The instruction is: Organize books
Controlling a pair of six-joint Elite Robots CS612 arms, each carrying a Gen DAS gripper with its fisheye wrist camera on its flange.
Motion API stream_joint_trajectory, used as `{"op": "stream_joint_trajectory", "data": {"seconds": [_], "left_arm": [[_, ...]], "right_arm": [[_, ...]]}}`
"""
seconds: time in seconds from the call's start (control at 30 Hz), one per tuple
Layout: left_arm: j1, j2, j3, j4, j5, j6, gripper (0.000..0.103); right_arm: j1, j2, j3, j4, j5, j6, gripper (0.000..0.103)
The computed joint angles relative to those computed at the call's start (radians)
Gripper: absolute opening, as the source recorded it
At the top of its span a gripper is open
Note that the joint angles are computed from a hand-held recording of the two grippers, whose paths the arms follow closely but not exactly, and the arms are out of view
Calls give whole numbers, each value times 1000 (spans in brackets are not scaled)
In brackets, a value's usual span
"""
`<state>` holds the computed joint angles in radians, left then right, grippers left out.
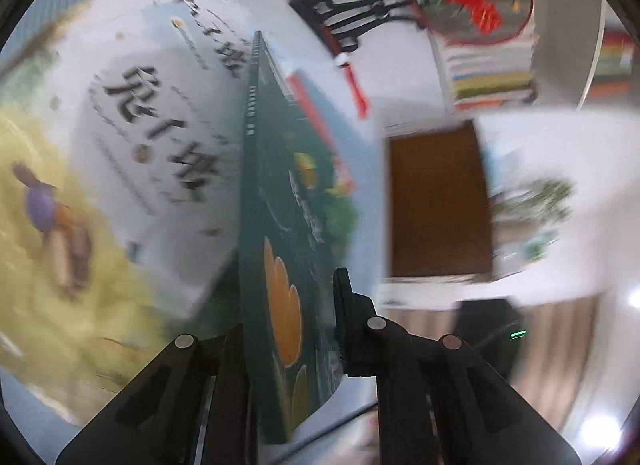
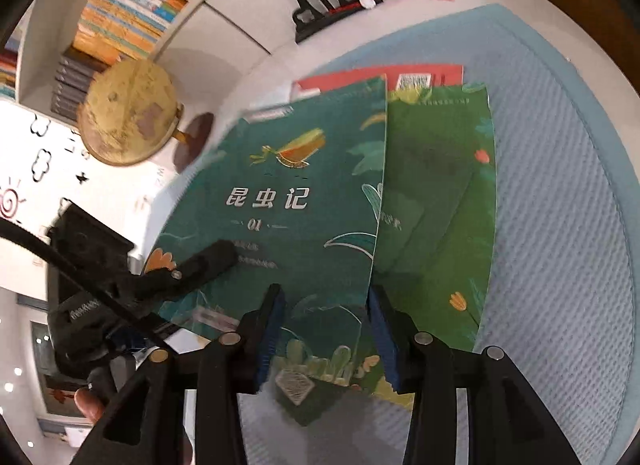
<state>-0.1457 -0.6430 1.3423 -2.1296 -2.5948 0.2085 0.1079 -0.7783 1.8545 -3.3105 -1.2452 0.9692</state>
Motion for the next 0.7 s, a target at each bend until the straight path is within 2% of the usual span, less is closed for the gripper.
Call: {"op": "stream_joint_trajectory", "data": {"seconds": [0.03,0.07,0.17,0.23,0.3,0.37,0.4,0.43,0.47,0.57,0.63,0.7], "left_arm": [[3,5,-10,38,-37,16,12],[6,12,-25,92,-72,36,12],[11,24,-37,155,-121,32,12],[11,26,-35,152,-120,14,12],[13,26,-33,155,-91,12,12],[12,22,-35,166,-27,12,11],[10,17,-35,167,22,18,14],[7,10,-30,152,78,25,24],[5,5,-23,129,125,17,28],[-3,-19,16,28,210,-14,29],[-13,-42,45,-45,276,-14,29],[-23,-73,84,-134,352,8,29]], "right_arm": [[-7,4,11,-55,15,28,58],[-14,11,19,-108,29,62,61],[-36,58,16,-261,109,182,62],[-46,102,-5,-342,156,283,62],[-45,140,-34,-405,171,360,49],[-40,156,-55,-399,178,389,32],[-34,154,-55,-395,159,382,28],[-29,147,-55,-385,143,364,21],[-22,132,-52,-344,121,326,17],[17,62,-65,-109,-11,101,16],[46,34,-84,1,-98,-8,16],[67,19,-98,63,-153,-68,16]]}}
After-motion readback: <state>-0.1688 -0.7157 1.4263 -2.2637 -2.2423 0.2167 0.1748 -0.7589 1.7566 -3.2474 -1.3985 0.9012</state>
